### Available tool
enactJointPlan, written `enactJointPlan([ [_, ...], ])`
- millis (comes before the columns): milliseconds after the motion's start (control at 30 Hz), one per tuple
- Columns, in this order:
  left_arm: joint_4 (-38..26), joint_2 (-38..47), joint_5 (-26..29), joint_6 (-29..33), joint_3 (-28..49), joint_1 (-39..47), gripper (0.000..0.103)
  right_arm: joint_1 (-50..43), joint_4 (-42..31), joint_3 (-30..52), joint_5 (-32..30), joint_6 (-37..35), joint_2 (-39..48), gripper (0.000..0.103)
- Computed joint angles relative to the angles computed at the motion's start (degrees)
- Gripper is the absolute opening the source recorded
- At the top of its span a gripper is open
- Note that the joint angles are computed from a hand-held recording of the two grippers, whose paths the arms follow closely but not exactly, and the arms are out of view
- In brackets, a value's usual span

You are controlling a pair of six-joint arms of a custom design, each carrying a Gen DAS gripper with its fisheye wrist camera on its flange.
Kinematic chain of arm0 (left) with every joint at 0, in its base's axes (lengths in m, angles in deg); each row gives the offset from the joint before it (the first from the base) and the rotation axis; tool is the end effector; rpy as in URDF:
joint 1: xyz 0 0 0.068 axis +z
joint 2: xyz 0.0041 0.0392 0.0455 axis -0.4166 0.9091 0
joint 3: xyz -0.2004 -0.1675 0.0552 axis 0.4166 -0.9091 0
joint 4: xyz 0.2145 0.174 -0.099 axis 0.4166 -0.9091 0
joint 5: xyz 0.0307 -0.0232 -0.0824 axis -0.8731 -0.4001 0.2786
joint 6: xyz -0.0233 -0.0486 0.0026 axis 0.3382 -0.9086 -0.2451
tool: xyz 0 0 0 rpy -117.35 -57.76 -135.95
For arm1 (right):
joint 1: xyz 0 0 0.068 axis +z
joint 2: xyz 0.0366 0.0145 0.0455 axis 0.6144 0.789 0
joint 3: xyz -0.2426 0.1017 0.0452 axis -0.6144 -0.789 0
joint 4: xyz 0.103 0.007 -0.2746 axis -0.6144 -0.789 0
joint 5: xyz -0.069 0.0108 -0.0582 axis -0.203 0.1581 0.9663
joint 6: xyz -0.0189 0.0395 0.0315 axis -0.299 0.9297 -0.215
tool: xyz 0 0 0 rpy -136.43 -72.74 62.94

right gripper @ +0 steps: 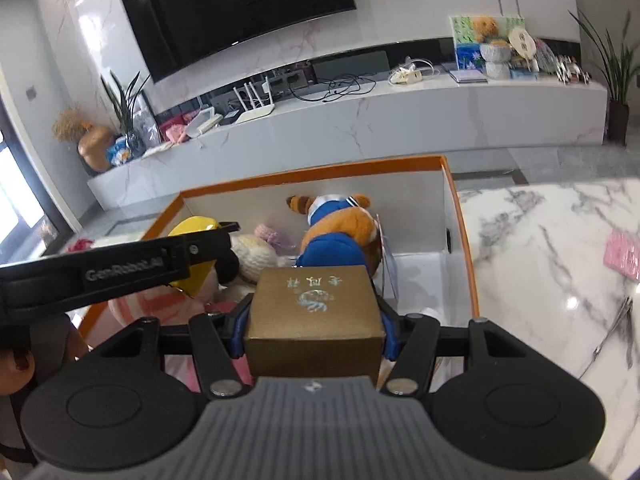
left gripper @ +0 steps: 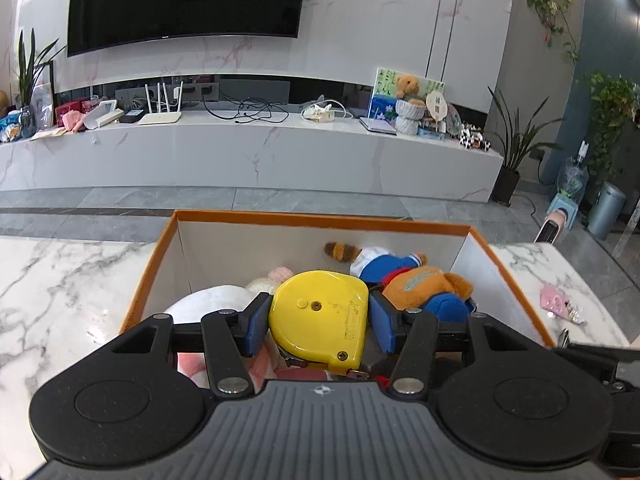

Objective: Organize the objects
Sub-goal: 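Lift and carry the tape measure and brown gift box over the orange box, then lower the tape measure with the left gripper while the right lowers the gift box into the box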

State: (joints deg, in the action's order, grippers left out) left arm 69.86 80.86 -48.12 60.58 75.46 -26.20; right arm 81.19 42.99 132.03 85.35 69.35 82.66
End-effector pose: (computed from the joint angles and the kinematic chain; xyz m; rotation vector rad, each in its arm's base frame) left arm 0.3699 -0.0264 0.1769 0.5867 2.1560 -0.4012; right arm 0.2517 0.1985 0.1591 1.0160 1.9536 -0.1207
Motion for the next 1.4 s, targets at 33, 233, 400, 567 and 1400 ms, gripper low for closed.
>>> enactJointPlan([
  [33,0.22,0.12,-0.58,0.57,-0.18,-0.24,0.061,-0.24,-0.43,0.5,-0.12,-0.31,0.45,0.061],
  [233,-0.05,0.65,-2.39,2.39,-0.82,-1.32,0.061,-1.09,2.26,0.6,-2.27,-2.35,2.27,0.061],
  [400,0.15,0.71,-3.43,2.63,-0.97,-1.76,0.061,-1.86,3.41,0.21,-3.76,-2.8,3.13,0.061],
  [567,-0.18,1.53,-5.43,2.11,-0.44,-2.93,0.061,-2.07,1.68,1.9,-5.63,-2.89,4.2,0.061],
  [1400,-3.69,3.26,-11.58,1.21,1.82,-5.81,0.059,-1.92,-0.93,3.98,-7.78,-1.22,5.71,0.061],
])
